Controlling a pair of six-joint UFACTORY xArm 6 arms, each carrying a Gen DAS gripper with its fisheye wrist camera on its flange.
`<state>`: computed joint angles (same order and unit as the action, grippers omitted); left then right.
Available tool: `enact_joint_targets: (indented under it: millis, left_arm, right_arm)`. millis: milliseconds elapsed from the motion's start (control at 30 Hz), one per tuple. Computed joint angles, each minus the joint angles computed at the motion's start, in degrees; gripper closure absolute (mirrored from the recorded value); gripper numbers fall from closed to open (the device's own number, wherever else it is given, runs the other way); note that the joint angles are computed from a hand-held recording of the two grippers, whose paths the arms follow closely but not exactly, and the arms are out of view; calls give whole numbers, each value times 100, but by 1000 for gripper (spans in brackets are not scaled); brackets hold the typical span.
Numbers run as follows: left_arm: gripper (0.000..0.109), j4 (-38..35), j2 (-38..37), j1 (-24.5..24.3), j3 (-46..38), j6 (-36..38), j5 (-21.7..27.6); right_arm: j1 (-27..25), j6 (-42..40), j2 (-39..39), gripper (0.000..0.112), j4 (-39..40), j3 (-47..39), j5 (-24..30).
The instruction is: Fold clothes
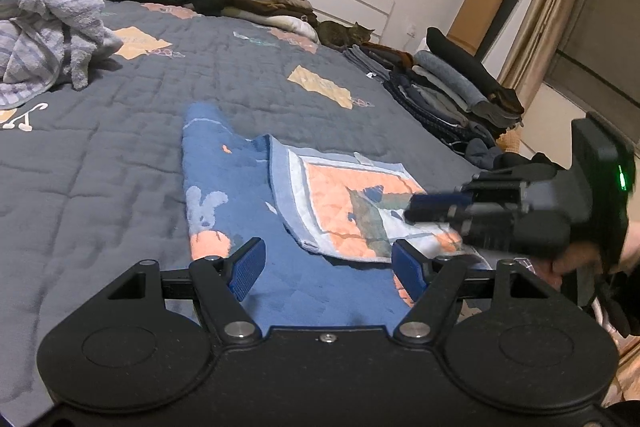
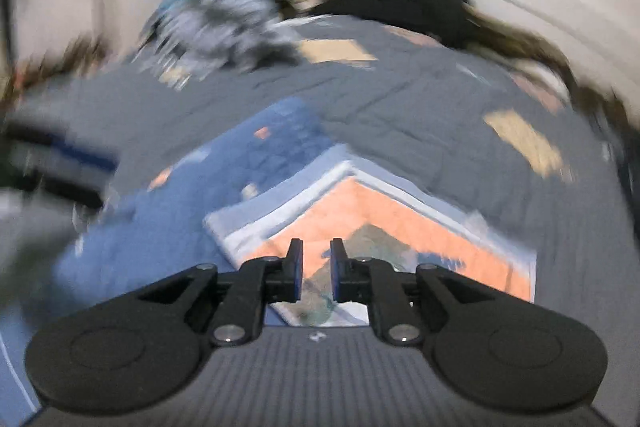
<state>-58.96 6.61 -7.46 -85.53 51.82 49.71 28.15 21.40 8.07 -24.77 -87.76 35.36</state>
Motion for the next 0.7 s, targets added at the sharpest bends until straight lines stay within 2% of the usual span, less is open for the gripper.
enact_joint_targets:
  millis: [133,233,300,367,433,500,567,700]
  left_arm:
    - [40,37,8,7,-13,-48,-20]
    - [40,60,0,-9,-12,6,-24]
    - [40,68,10,-17,-19,1,-28]
    - [40,75,30,-12,-35,-10,-17]
    - [40,88,36,-8,-37,-15,-24]
    - [40,73,22,-3,-16,-7,-30]
    - [39,61,6,-3,7,2,-37]
    - [40,82,4,-9,10,19,-35]
  right_arm:
    - [284,-1093,413,84,277,-324,226]
    - [363,-1209,646,81,-78,-463,364]
    - [375,-914,775,81,-586,-532,413]
    - [322,-878,882,81,-641,-615,411]
    - [250,-798,922,88,-620,-634,378]
    - [196,-648,916,107,-675,-595,286]
    - [114,-294,842,109,-820,-487,106]
    - [-171,1050,496,110,-1520,-182,-217]
